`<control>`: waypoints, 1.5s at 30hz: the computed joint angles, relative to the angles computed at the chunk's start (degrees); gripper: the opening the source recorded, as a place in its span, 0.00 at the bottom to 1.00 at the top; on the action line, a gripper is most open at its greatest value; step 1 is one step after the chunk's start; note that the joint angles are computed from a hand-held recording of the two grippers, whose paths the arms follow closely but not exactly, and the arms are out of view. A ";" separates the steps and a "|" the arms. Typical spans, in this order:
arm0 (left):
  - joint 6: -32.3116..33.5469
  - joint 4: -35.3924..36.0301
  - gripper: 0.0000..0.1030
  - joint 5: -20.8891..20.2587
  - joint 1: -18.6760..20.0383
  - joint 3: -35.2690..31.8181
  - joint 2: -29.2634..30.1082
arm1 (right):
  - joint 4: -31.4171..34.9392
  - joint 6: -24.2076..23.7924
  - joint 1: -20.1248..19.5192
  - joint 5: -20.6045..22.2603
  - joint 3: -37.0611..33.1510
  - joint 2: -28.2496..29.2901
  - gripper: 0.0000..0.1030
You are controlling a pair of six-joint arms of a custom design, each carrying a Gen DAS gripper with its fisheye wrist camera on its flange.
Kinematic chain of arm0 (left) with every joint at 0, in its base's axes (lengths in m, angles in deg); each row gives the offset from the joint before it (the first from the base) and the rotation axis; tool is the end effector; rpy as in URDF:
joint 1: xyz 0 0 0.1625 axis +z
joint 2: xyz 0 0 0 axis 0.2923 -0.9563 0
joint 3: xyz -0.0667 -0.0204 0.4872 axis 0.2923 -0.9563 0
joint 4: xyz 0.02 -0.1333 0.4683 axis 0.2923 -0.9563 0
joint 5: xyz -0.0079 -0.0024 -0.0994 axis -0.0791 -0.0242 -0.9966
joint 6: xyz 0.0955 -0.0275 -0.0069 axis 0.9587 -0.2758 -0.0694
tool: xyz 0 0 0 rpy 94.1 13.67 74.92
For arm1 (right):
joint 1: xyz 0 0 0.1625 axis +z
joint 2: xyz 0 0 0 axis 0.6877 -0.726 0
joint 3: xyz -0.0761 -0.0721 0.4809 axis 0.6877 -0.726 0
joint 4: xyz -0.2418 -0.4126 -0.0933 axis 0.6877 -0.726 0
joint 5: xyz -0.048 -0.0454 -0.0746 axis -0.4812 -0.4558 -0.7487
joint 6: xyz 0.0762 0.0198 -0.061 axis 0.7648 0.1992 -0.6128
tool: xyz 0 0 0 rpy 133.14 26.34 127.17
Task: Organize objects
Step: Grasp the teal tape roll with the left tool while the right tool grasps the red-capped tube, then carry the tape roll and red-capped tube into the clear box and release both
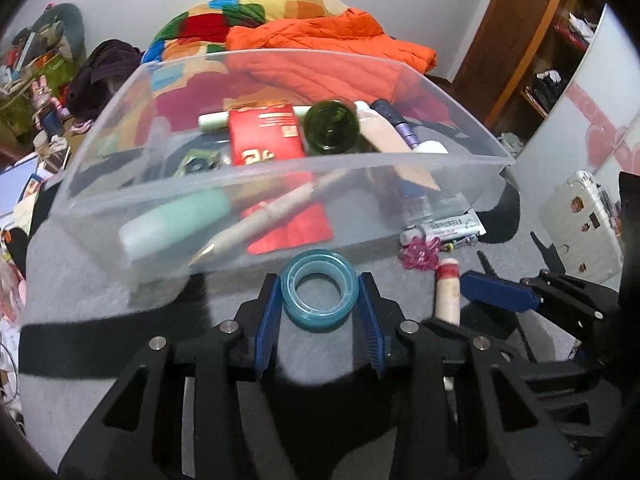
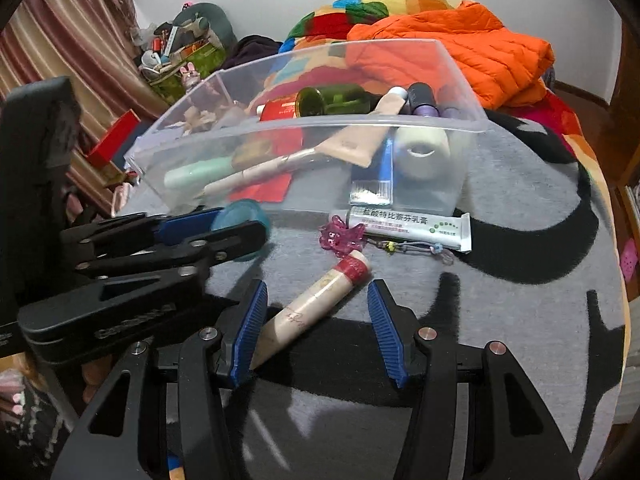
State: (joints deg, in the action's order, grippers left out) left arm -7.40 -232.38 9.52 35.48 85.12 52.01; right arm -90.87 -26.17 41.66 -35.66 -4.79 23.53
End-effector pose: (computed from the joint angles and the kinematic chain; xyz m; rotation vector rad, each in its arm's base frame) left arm -0.3537 -0.7899 -0.0043 0.3275 2.4689 -0.6467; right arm 0.0399 -0.8296 0.2768 0.8016 -2.6223 0.4014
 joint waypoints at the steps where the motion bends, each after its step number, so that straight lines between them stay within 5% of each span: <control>1: -0.32 -0.46 0.37 0.40 -0.12 0.75 -0.41 | -0.90 -0.74 0.08 -0.20 0.44 0.00 0.47; 5: -1.42 -2.86 0.37 1.88 -0.80 3.68 -1.89 | -5.58 -2.96 0.27 -1.38 2.33 -0.14 0.42; 10: -2.51 -4.75 0.37 1.64 -1.38 6.06 -3.10 | -8.71 -3.92 0.24 -3.43 3.01 -0.26 0.14; 27: 1.37 -12.58 0.37 5.33 -3.96 8.16 -4.96 | -9.02 -2.66 0.89 4.38 2.69 -3.47 0.13; 45: 4.90 -12.83 0.37 7.68 -0.97 1.07 -3.67 | -7.11 -2.76 4.42 5.31 -9.21 5.43 0.13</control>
